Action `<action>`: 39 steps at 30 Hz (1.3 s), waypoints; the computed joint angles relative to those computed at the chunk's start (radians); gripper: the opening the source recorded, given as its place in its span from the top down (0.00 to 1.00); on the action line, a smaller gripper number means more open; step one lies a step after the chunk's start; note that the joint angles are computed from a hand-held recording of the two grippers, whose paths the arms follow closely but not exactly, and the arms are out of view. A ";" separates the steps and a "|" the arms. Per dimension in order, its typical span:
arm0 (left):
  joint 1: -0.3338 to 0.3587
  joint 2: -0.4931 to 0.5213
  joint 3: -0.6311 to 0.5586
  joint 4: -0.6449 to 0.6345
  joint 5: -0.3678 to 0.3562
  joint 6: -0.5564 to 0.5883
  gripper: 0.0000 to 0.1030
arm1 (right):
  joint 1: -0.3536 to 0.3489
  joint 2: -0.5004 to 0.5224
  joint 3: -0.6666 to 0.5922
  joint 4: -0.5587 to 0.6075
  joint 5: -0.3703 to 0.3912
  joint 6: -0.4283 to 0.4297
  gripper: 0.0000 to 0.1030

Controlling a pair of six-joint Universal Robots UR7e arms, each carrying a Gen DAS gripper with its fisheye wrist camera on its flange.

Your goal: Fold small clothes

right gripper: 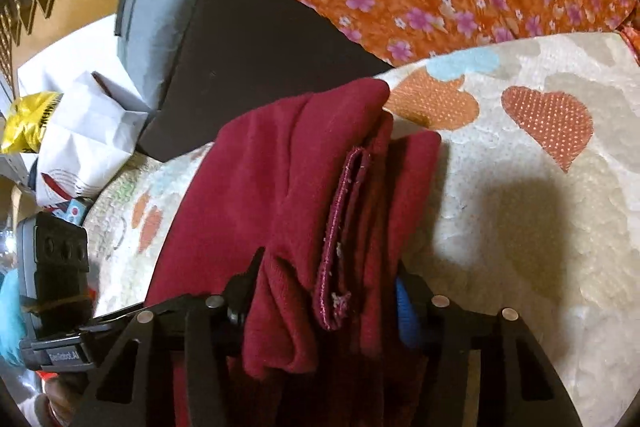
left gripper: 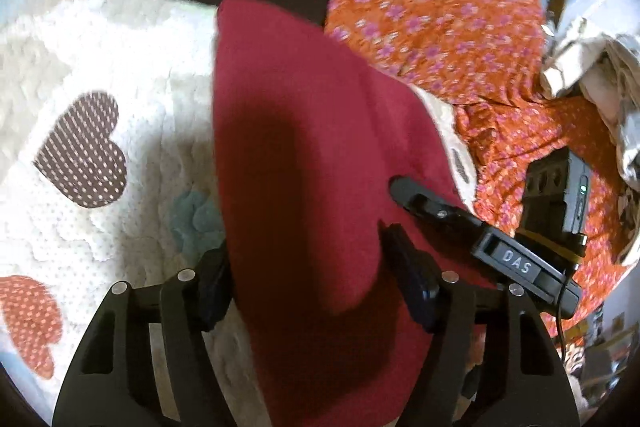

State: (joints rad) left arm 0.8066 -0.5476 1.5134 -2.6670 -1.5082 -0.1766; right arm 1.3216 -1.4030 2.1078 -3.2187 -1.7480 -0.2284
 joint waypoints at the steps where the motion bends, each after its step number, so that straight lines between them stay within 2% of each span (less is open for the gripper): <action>1: -0.011 -0.017 0.017 -0.006 0.008 0.009 0.33 | 0.013 -0.008 0.009 0.004 -0.006 0.003 0.49; 5: -0.048 -0.098 0.109 -0.035 0.031 0.001 0.32 | 0.064 -0.022 0.052 -0.001 -0.045 0.023 0.50; 11: -0.064 -0.228 0.261 -0.007 0.027 -0.073 0.33 | 0.155 -0.065 0.174 -0.081 -0.112 0.052 0.51; 14: -0.080 -0.300 0.363 -0.019 0.039 -0.117 0.33 | 0.177 -0.090 0.250 -0.096 -0.104 0.091 0.51; 17: -0.100 -0.361 0.459 -0.001 0.084 -0.181 0.32 | 0.184 -0.089 0.295 -0.088 -0.100 0.114 0.51; 20: -0.107 -0.361 0.489 0.059 0.160 -0.218 0.32 | 0.187 -0.027 0.304 -0.122 -0.180 0.103 0.45; 24: -0.101 -0.369 0.493 0.069 0.158 -0.228 0.32 | 0.178 -0.102 0.310 0.002 -0.155 0.171 0.43; 26: -0.120 -0.384 0.499 0.073 0.203 -0.232 0.32 | 0.206 -0.137 0.321 0.006 -0.190 0.173 0.43; 29: -0.154 -0.396 0.516 0.023 0.287 -0.212 0.32 | 0.292 -0.147 0.325 -0.054 -0.289 0.112 0.43; 32: -0.180 -0.397 0.532 -0.008 0.337 -0.183 0.32 | 0.337 -0.126 0.293 -0.068 -0.297 0.042 0.46; 34: -0.182 -0.381 0.530 -0.019 0.354 -0.164 0.32 | 0.339 -0.098 0.257 -0.045 -0.277 0.013 0.54; 36: -0.183 -0.371 0.525 -0.005 0.361 -0.156 0.32 | 0.328 -0.049 0.210 -0.012 -0.292 0.007 0.60; 39: -0.190 -0.349 0.513 0.012 0.381 -0.144 0.31 | 0.317 0.030 0.151 0.055 -0.426 0.009 0.73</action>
State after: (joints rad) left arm 0.6169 -0.8966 2.0268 -2.6545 -1.1268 -0.3201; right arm 1.6389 -1.3728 2.2592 -3.1637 -2.1743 -0.2195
